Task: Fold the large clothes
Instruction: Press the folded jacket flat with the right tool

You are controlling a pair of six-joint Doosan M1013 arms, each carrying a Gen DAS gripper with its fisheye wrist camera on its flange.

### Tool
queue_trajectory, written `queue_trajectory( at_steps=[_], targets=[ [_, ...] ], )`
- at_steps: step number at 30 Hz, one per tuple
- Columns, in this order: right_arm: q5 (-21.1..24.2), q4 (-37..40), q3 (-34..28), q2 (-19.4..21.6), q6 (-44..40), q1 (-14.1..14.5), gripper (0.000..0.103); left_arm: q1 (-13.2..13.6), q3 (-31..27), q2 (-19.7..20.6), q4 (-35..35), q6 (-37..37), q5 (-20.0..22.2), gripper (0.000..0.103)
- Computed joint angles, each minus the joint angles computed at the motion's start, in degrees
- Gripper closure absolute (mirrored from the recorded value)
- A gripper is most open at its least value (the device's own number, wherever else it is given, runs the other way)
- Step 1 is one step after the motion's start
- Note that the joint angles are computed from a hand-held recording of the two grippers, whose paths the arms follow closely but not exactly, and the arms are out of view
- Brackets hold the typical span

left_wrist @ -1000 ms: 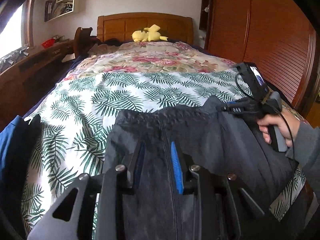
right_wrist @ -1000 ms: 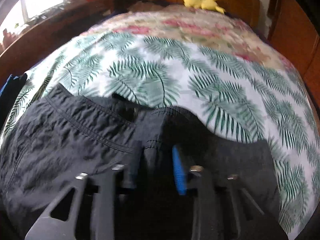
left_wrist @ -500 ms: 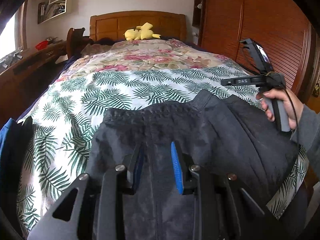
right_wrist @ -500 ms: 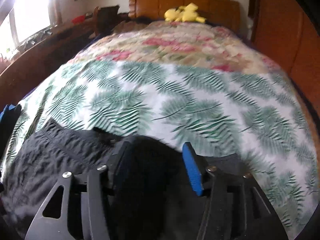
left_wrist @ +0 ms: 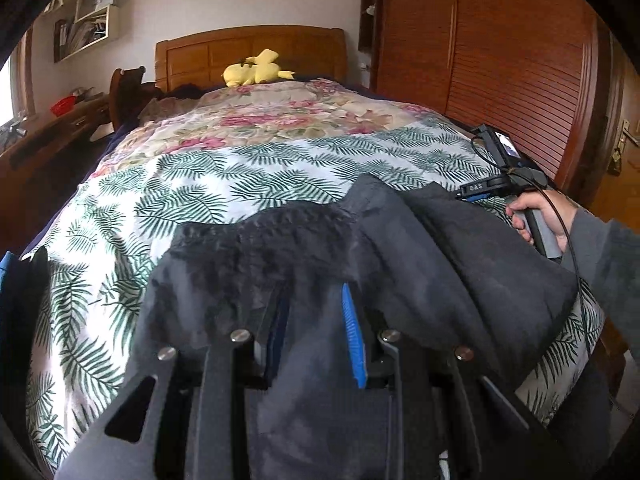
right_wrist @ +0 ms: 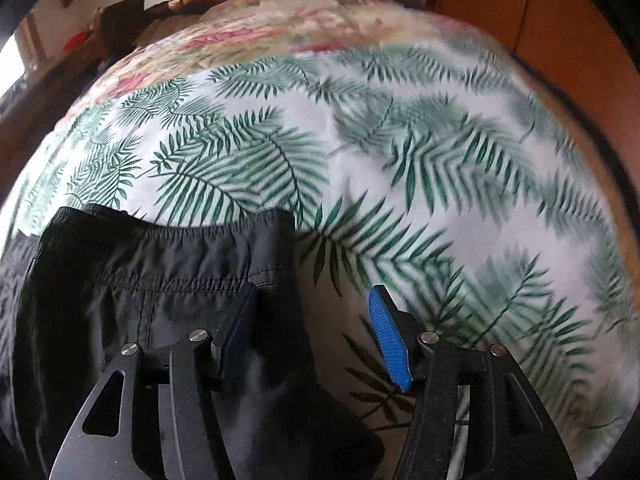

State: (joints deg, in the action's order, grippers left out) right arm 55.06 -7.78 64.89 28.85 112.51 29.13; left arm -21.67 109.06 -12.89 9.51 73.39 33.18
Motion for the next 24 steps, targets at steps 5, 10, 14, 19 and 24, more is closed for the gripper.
queue_trajectory(
  at_steps=[5, 10, 14, 19, 24],
  targets=[
    [-2.08, 6.91, 0.79, -0.55, -9.78, -0.21, 0.094, -1.23, -0.03, 0.39, -0.41, -0.11, 0.37, 0.078],
    [-5.85, -8.53, 2.67, -2.39, 1.76, 1.44, 0.099, -2.68, -0.42, 0.95, 0.27, -1.04, 0.5, 0.078],
    [-4.29, -13.57, 2.39, -2.6, 7.43, 1.76, 0.099, -3.47, -0.47, 1.01, 0.87, -1.49, 0.61, 0.078],
    [-2.81, -14.79, 3.5, -4.5, 6.01, 2.14, 0.09, -4.17, -0.36, 0.85, 1.78, -2.21, 1.1, 0.078],
    [-6.01, -11.89, 9.95, -9.74, -1.0, 3.58, 0.053, -5.68, -0.04, 0.12, 3.62, -3.7, 2.09, 0.078]
  ],
)
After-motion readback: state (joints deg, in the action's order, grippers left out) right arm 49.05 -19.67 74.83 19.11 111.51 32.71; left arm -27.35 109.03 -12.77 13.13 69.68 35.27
